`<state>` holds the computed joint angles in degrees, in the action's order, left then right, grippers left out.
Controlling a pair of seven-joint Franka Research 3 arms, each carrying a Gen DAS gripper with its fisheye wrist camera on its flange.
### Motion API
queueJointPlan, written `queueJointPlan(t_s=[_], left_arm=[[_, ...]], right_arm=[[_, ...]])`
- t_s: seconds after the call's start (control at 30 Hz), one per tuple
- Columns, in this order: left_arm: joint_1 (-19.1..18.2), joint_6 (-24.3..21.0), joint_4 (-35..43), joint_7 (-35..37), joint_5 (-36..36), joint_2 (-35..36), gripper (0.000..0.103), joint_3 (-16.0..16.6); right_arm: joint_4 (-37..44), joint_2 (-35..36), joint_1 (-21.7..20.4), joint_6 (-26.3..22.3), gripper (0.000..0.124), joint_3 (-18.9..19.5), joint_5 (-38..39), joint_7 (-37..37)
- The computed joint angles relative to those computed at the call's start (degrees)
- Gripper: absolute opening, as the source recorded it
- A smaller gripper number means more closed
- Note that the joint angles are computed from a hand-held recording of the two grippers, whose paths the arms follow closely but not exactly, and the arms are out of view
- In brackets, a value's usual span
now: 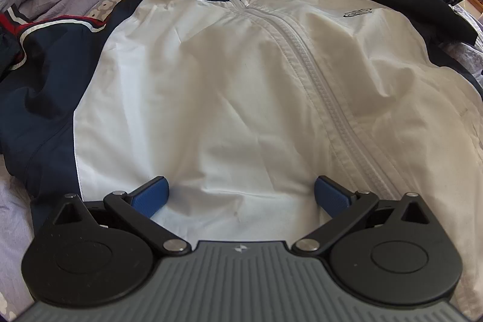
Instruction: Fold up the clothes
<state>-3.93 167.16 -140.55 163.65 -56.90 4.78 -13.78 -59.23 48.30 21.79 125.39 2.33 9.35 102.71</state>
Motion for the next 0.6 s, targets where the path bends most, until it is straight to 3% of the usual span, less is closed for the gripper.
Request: queueJointPlan(t_s=[0.1, 0.27, 0.43, 0.6], left_arm=[[0.15, -0.44, 0.16, 0.30, 0.01, 0.05, 0.103, 0.07], [0.30, -0.94, 0.36, 0.46, -0.06, 0.13, 0.103, 0.18], [-0.01, -0.78, 0.36, -3.10, 3.15, 0.19, 0.103, 0.45], [-0.50, -1.25, 0.33, -14.35, 14.26, 0.24, 0.103, 1.34]], right_arm=[[-2.17, -1.49, 3.43, 0.45, 0.012, -2.37, -4.86, 0.74], [-0.05, -2.95, 7.93, -8.54, 0.011, -8.21, -18.83, 0.73], [1.22, -4.68, 7.16, -17.55, 0.011, -11.87, -28.44, 2.18], [-5.91, -9.42, 1.81, -17.49, 0.011, -12.45, -31.79, 6.49]])
